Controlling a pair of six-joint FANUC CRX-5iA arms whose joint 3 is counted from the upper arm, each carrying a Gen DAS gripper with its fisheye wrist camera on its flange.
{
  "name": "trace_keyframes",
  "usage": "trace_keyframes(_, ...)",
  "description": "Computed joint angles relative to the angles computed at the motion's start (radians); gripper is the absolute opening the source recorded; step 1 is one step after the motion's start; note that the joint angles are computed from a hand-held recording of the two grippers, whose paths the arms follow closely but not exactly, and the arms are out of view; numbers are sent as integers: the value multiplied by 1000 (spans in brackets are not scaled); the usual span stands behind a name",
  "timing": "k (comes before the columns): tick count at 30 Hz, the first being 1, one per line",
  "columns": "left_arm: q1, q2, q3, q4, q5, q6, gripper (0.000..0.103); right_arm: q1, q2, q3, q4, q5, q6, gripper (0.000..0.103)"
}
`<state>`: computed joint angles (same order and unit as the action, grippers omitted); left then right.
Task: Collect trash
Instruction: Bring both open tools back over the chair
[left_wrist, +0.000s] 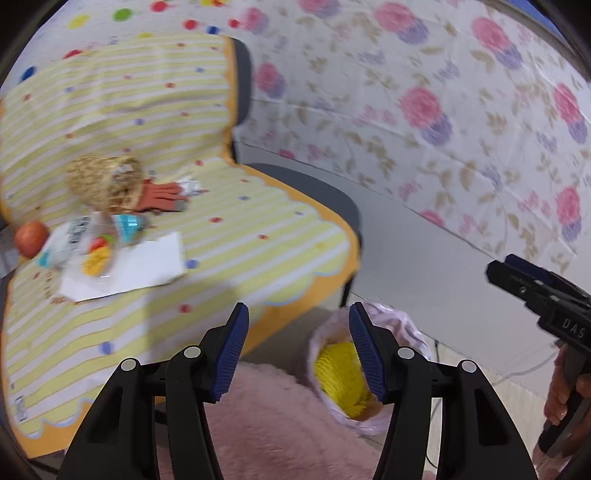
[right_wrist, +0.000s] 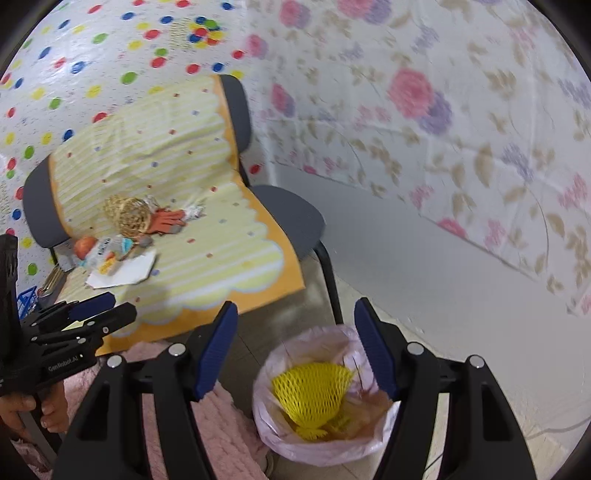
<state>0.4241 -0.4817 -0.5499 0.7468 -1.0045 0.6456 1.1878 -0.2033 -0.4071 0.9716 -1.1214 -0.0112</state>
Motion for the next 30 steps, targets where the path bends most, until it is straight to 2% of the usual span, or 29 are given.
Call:
trace_keyframes(3, 83, -22, -5, 8, 13, 4, 58, -23, 12, 29, 31, 39, 36, 65)
trace_keyframes(5, 137, -27, -5, 17, 20, 11, 65, -41, 25, 51, 49, 62, 55, 65)
trace_keyframes(7, 183, -28, -3, 24, 31, 19, 65, -52, 34, 61, 63, 84, 66, 65)
trace_keyframes(13, 289, -11, 26, -23, 90, 94, 68, -105, 113, 134, 42, 224, 154, 65)
trace_keyframes(20, 388, 15, 58, -109, 109, 171, 70, -148, 285, 310, -148, 386, 381, 65)
trace_keyframes(27, 433, 52, 94, -168, 127, 236, 71, -165, 438, 514, -332, 424, 621, 65)
trace_keyframes(30, 433, 69, 108, -187, 148, 259, 75, -181, 509, 618, -441, 431, 746, 65)
